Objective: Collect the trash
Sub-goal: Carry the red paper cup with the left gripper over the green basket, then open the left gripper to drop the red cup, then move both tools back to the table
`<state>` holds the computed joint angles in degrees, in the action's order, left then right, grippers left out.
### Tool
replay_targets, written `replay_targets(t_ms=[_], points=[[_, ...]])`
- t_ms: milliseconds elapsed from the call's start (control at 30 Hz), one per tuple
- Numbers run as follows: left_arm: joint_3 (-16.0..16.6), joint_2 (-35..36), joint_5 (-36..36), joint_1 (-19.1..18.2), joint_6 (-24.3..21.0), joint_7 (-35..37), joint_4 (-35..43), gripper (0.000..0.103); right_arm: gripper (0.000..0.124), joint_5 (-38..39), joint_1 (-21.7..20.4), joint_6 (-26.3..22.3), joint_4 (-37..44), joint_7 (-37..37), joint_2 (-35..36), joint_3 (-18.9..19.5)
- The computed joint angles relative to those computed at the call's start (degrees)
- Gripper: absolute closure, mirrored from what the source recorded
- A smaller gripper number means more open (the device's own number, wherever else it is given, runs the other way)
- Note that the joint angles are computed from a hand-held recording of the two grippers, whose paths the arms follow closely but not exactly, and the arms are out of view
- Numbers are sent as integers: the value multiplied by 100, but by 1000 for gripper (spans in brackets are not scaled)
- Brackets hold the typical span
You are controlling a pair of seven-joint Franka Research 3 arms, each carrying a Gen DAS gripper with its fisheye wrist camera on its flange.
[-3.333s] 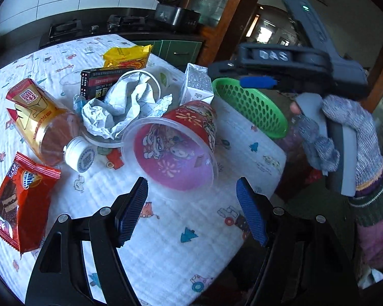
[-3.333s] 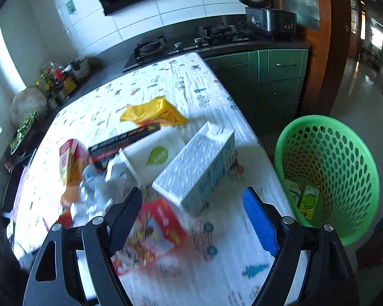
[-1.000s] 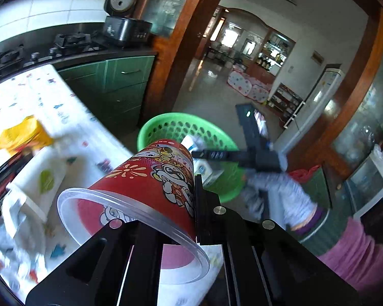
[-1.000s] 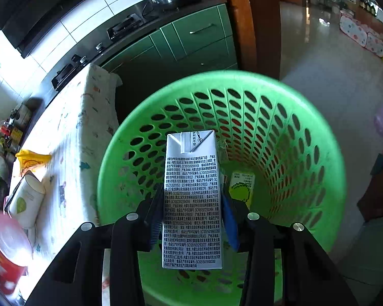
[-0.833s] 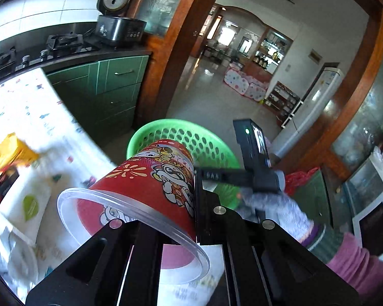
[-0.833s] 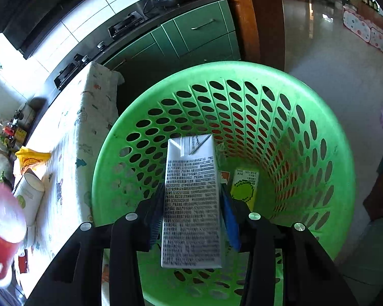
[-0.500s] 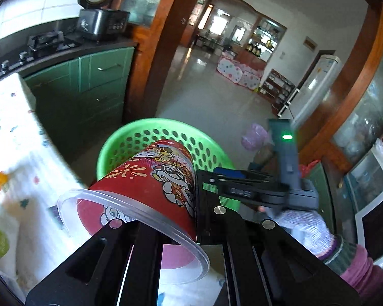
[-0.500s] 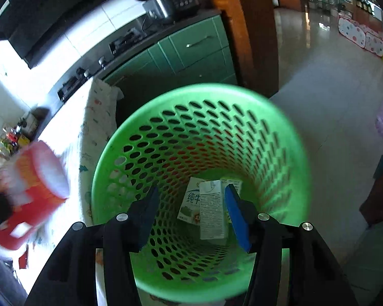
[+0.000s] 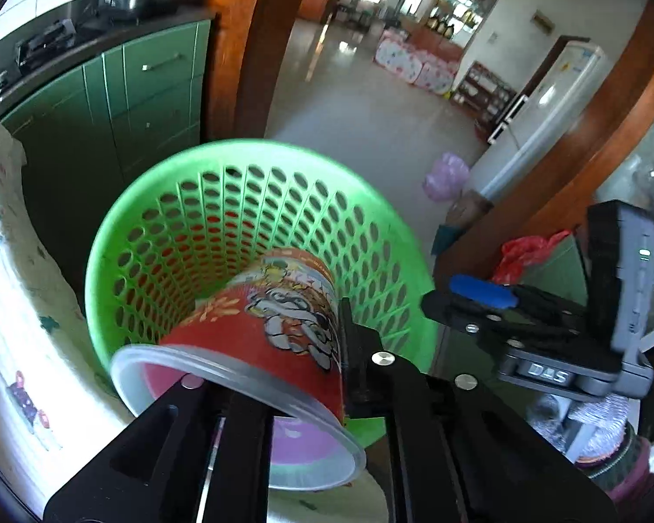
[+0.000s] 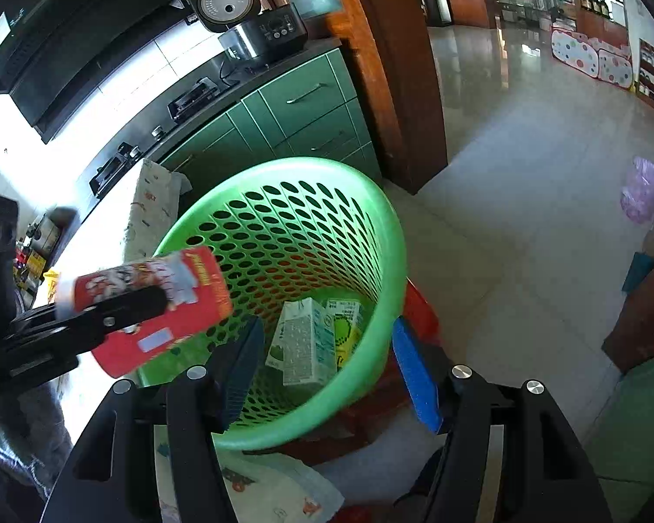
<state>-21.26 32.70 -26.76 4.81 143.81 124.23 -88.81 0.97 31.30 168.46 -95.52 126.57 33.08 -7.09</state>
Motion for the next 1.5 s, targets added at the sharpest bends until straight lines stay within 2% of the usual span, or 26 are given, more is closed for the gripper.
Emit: replay_targets(t_ms=[67, 167, 267, 433, 600, 733, 800, 933, 1067, 1300, 1500], points=[[42, 31, 66, -41, -38, -82, 29, 83, 65, 31, -18, 69, -96, -24, -38, 31], [44, -49, 72, -24, 112, -115, -120, 59, 65, 50, 5, 88, -126, -15, -44, 17], [-25, -216, -58, 97, 176, -5, -349, 51, 65, 49, 69, 150, -232, 41, -109, -33], [-76, -662, -403, 272, 430, 247, -864, 51, 64, -55, 292, 225, -335, 229, -218, -187], [-63, -1490, -1220, 467, 805, 916, -1767, 51, 63, -280, 568, 309, -439, 401, -371, -320], [96, -2198, -2048, 548, 994, 1561, -2478, 48, 59, -503, 850, 403, -455, 519, -453, -453], [223, -2509, -2469, 561, 1017, 1876, -2772, 48, 57, -652, 1030, 406, -422, 604, -477, -550], [586, -3086, -3095, 493, 1128, 2290, -3318, 44, 53, -812, 1189, 454, -283, 617, -469, -487], [1002, -3554, -3555, 364, 1290, 2660, -3794, 40, 51, -788, 1171, 449, 9, 416, -354, -214], [1802, -4175, -3768, 188, 1602, 2853, -4502, 39, 51, -546, 1065, 52, 1031, -289, 183, 395], [2527, -4468, -3715, 113, 1771, 2893, -4877, 33, 51, -314, 1106, -427, 2138, -858, 794, 751]])
